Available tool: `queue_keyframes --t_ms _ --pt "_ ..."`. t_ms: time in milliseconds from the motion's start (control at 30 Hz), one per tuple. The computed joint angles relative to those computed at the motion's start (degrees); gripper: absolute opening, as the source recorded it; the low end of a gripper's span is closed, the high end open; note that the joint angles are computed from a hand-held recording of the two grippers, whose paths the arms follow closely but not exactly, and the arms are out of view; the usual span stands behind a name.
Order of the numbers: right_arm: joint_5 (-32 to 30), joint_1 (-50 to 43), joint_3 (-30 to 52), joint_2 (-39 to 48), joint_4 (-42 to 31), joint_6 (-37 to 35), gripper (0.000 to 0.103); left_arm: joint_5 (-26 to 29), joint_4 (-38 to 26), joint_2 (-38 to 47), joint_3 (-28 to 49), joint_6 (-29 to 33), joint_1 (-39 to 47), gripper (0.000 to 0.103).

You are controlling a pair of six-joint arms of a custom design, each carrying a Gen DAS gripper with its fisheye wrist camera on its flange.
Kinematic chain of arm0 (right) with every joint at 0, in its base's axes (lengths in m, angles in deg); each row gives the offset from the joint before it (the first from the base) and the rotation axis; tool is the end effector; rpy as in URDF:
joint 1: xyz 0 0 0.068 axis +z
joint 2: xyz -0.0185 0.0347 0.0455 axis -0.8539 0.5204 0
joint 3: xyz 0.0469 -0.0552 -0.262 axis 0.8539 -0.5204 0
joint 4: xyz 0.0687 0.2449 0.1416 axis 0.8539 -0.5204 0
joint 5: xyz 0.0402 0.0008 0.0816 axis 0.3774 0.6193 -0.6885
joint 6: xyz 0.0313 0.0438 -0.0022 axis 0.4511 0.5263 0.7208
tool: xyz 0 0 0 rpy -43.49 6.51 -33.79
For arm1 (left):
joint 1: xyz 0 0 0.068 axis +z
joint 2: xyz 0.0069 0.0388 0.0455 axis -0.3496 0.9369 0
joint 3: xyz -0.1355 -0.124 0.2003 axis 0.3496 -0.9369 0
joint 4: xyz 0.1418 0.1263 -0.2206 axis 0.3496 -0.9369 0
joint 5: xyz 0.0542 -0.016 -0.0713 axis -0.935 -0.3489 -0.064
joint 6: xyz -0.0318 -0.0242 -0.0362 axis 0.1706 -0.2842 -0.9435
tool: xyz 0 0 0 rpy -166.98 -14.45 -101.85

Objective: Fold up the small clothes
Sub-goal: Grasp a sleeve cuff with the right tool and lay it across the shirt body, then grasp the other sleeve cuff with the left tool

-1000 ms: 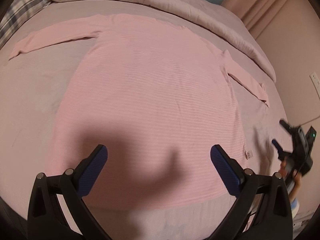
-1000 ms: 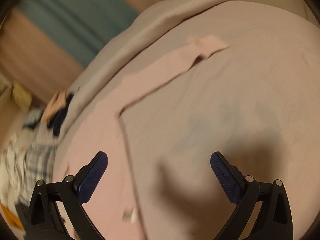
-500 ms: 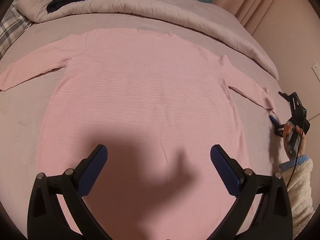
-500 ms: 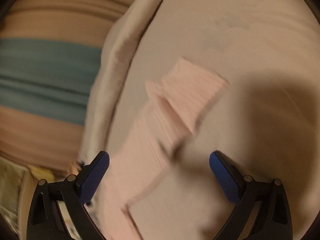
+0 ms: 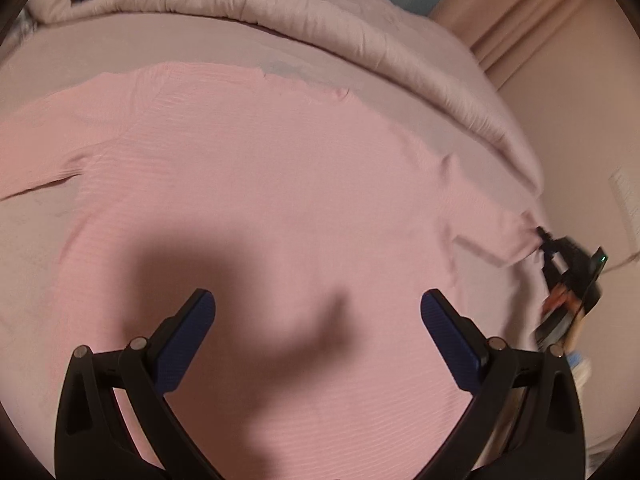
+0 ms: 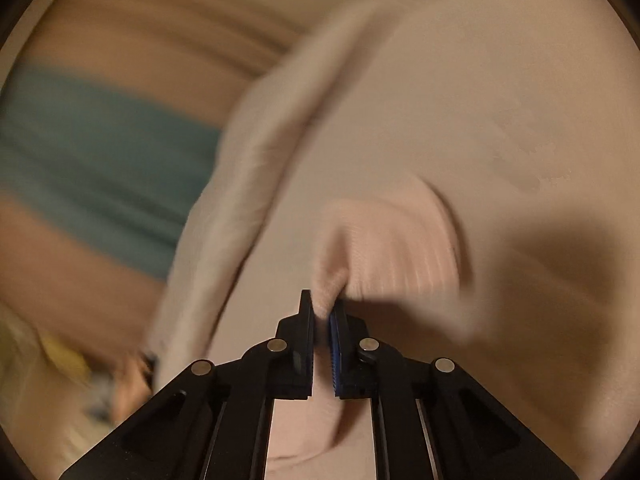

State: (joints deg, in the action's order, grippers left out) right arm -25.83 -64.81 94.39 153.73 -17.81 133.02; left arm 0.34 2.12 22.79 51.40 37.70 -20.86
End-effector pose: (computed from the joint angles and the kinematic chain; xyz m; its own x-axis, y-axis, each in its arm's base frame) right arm 0.2634 -0.0166 0.1652 -0.4851 0.7318 -0.4788 0.2352 0.6365 0.7345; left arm 0.2624 -0.0136 0.1664 -0.8371 -0.3516 -0.4192 -0.1332 0.8741 -0.4671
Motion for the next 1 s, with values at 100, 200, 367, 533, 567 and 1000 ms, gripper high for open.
queue_keyframes --t_ms 100,200,367,533,567,1000 --pt "12.0 13.1 6.0 -5.4 -9.1 -11.1 0.008 9.4 1.7 -0.2 0.7 -1.3 4.3 0.103" --pt "24.0 28.5 14.5 -2.6 -15.8 -22.1 0.008 16.7 4.1 0.5 0.7 -3.4 9.2 0.103" --pt "37.5 51.0 27.5 14.2 -18.6 -37.6 0.008 25.1 7.3 4.7 0.4 -5.5 16.7 0.103" --pt "39.9 60.9 36.5 30.2 -14.9 -43.2 0.008 36.3 9.4 15.5 3.8 -4.2 19.5 0.103" --pt "36.7 61.6 39.3 34.2 -15.8 -43.9 0.008 37.2 8.7 17.9 5.3 -3.6 19.4 0.103" --pt "13.0 48.7 21.8 14.5 -15.1 -31.5 0.062 30.4 18.4 25.8 10.2 -14.8 16.9 0.102"
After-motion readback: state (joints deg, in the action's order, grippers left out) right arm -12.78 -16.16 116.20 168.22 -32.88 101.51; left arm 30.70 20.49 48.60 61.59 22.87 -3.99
